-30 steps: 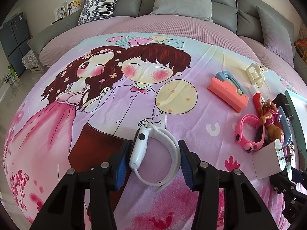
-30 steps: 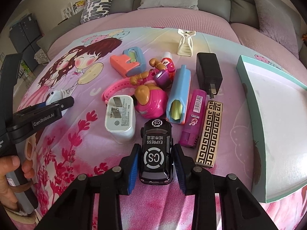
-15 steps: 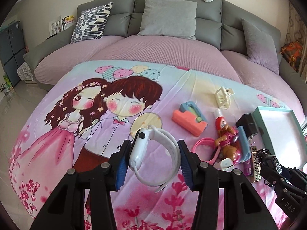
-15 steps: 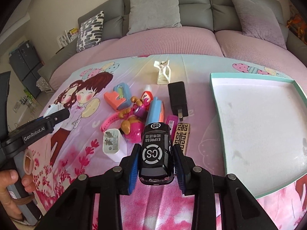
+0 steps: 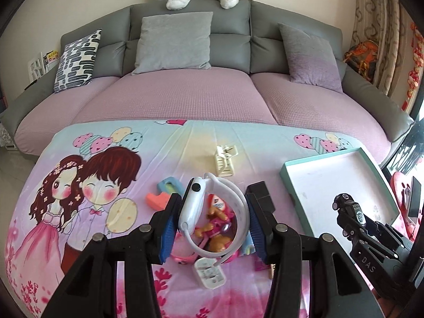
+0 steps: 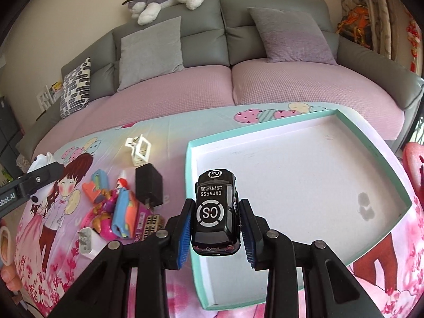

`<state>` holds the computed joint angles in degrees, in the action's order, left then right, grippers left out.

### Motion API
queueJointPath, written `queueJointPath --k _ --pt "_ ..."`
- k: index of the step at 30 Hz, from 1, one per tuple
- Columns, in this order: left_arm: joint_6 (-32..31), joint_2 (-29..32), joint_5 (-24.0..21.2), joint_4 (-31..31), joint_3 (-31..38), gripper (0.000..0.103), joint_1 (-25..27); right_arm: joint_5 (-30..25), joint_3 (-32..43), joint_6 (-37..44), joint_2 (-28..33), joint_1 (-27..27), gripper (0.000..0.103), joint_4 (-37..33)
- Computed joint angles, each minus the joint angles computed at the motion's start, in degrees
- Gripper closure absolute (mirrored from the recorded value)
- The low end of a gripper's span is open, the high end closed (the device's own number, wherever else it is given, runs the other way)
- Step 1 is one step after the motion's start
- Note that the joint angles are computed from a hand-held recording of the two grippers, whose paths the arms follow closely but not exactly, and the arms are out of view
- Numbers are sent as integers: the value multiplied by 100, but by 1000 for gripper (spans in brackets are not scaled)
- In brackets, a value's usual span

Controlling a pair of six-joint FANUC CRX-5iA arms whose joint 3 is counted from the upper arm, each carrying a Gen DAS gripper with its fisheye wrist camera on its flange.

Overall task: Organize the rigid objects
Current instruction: 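Carry both items into the teal tray and open both tools to release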

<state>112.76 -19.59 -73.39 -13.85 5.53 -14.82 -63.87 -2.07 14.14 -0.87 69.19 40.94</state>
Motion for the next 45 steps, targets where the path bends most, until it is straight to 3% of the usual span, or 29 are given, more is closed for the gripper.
queueJointPath --k 9,20,28,37,40,45 --pt "110 903 89 143 532 53 -763 -80 -584 -813 -436 -335 67 326" --pt "341 1760 317 301 1053 53 -1344 -883 -958 -1533 -654 -459 67 664" --pt "376 2206 390 352 1213 52 -1508 -913 -980 -1549 -674 -568 67 462" --pt "449 2249 373 392 1151 51 -1539 -845 -956 -1424 -675 -641 67 267" --pt "503 2192 390 475 1078 35 -1463 -834 -936 -1396 -651 -642 67 249" --pt "680 2069 417 508 993 22 -1365 -812 -892 -1254 -619 -692 66 187"
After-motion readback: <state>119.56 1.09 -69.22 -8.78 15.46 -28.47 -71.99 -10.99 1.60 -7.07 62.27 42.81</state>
